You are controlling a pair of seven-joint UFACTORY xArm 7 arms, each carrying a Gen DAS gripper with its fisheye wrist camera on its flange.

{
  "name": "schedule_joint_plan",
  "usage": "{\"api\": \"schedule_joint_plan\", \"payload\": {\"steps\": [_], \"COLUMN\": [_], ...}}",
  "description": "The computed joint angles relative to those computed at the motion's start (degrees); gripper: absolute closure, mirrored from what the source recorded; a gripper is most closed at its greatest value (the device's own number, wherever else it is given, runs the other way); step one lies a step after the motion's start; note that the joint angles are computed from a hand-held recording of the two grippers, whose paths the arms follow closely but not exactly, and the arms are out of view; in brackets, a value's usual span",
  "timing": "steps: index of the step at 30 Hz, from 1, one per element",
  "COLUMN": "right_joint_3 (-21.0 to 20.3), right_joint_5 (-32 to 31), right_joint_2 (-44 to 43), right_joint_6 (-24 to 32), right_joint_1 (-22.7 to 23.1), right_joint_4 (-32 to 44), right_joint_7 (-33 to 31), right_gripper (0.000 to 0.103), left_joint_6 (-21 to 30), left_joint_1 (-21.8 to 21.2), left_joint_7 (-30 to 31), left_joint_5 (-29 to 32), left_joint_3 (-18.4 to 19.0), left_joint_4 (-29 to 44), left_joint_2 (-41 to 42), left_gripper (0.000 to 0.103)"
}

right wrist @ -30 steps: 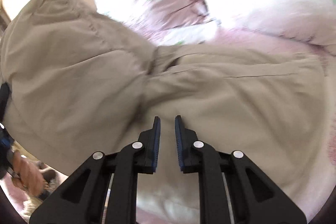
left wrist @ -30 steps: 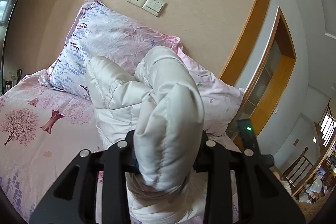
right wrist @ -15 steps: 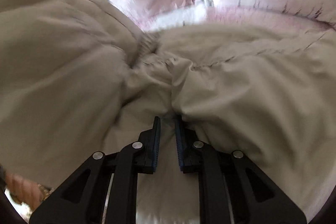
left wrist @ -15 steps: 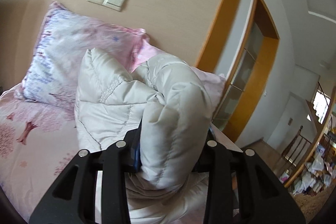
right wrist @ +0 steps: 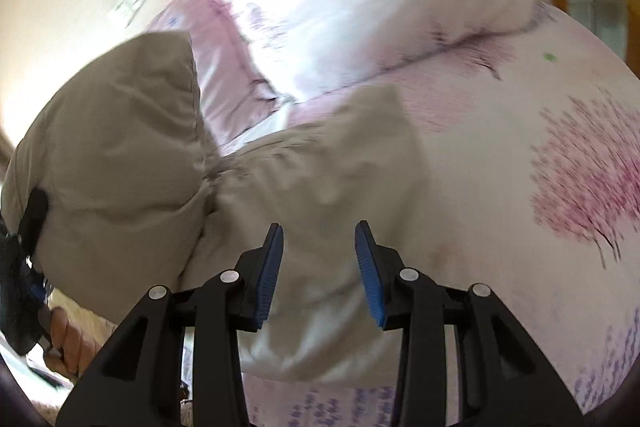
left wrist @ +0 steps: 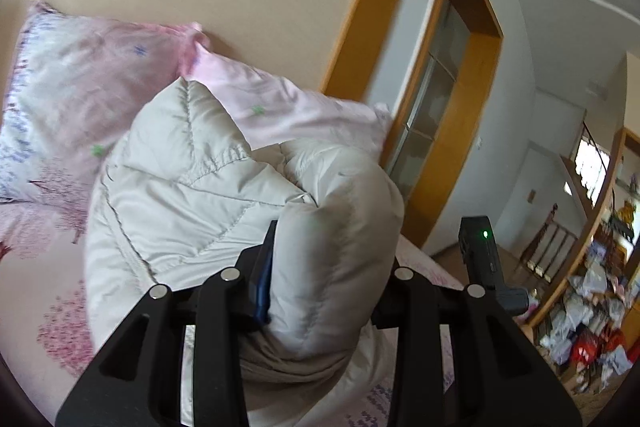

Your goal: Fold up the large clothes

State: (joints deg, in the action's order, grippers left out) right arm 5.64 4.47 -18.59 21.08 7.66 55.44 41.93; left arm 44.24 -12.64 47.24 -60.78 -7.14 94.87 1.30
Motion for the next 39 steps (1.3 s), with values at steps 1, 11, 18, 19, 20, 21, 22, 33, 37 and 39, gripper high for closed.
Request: {"api": "schedule_joint_plan", "payload": {"steps": [1, 11, 18, 19, 20, 21, 22, 33, 37, 39], "right_joint_3": [-0.07, -0.43, -1.47, -1.61, -2.41, -3.21, -3.99, -14.83, -16.2, -16.7], "right_joint_5": [0.1, -1.6, -1.67, -1.5, -0.93, -0.25, 0.55, 17.03, 24.35, 28.37], "right_joint_2": [-0.78, -6.76, -8.68, -8.77, -8.68, -8.58, -8.41, 0.3, 4.31, 6.24], "right_joint_6": [-0.43, -2.47, -5.0, -5.48, -6.37, -7.09, -7.76, -4.21, 0.13, 2.25], "right_joint_1": [-0.46, -4.67, -5.31, -5.13, -4.18, -3.22, -2.09, 14.28, 14.79, 14.78], "right_joint_4": [-1.23, -9.26, -10.81, -10.77, -10.43, -10.15, -9.72, 3.35, 7.7, 9.61], "right_joint_7": [0.86, 5.74, 4.7, 4.26, 2.92, 1.54, 0.0, -25.76, -32.02, -34.86], "right_gripper": [0.064, 0.064, 0.064, 0.064, 0.064, 0.064, 0.064, 0.046, 0.046, 0.049], "left_joint_6": [-0.16, -5.72, -8.93, -9.74, -10.24, -11.09, -11.89, -12.74, -12.96, -13.14], "left_joint_1": [-0.66, -7.16, -9.04, -9.34, -9.54, -9.85, -10.18, -11.36, -11.71, -11.79], "left_joint_7": [-0.34, 6.58, 10.53, 11.07, 11.35, 12.04, 12.54, 13.92, 14.32, 14.66], "left_joint_5": [1.33, 11.56, 13.48, 14.04, 14.46, 14.87, 15.43, 18.13, 18.72, 18.71], "left_joint_3": [-0.61, -5.39, -5.99, -6.11, -6.14, -6.3, -6.44, -7.0, -7.07, -7.08], "left_joint_4": [0.13, -5.1, -8.26, -8.86, -9.19, -9.98, -10.77, -12.91, -13.17, -13.75], "left_joint_2": [0.48, 1.99, 2.07, 1.99, 1.97, 1.83, 1.61, 1.93, 2.2, 1.9], "left_gripper": [0.068, 0.065, 0.062, 0.061, 0.06, 0.06, 0.059, 0.049, 0.048, 0.048]}}
